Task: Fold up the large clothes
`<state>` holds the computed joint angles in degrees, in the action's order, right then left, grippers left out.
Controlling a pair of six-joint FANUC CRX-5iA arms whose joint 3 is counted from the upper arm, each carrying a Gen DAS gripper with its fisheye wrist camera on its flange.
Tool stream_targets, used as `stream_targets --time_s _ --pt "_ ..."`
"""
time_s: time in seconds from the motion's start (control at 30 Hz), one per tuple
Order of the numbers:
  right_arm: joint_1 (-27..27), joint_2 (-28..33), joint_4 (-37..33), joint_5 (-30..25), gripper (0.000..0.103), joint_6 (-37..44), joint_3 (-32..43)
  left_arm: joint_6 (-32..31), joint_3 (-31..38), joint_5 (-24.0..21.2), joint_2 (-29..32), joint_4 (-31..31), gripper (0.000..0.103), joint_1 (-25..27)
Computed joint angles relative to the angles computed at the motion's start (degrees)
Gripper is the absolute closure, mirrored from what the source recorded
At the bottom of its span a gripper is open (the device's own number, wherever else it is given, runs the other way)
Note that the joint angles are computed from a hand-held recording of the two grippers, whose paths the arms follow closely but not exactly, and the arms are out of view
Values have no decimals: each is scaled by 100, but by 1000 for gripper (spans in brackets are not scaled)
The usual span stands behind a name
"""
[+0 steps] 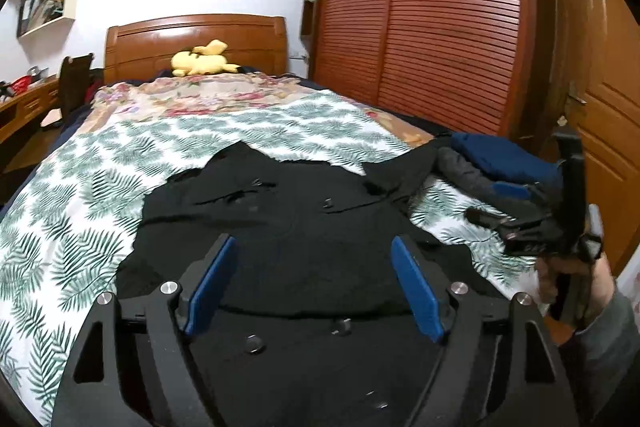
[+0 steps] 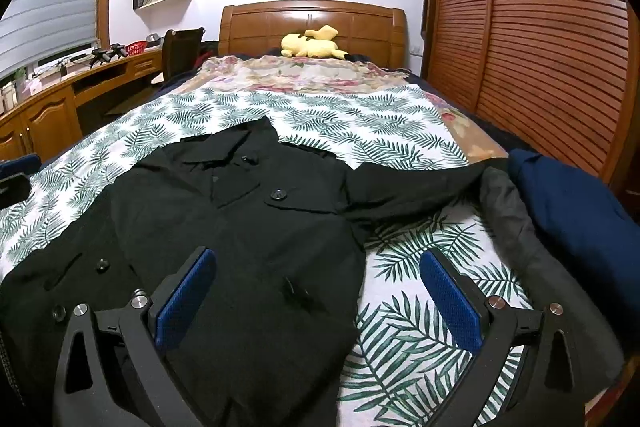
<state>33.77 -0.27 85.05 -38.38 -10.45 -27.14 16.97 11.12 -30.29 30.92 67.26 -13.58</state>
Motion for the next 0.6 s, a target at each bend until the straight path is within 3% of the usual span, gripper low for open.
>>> stream_targets --time_s 0.23,0.4,0.6 --pt "-86 73 -264 224 2 216 41 -430 -331 428 -46 230 23 -50" --pt "-153 401 -1168 480 4 923 337 -149 -306 314 3 13 23 -1" --pt "-203 724 -2366 603 12 1855 718 -668 -586 759 -99 476 23 -164"
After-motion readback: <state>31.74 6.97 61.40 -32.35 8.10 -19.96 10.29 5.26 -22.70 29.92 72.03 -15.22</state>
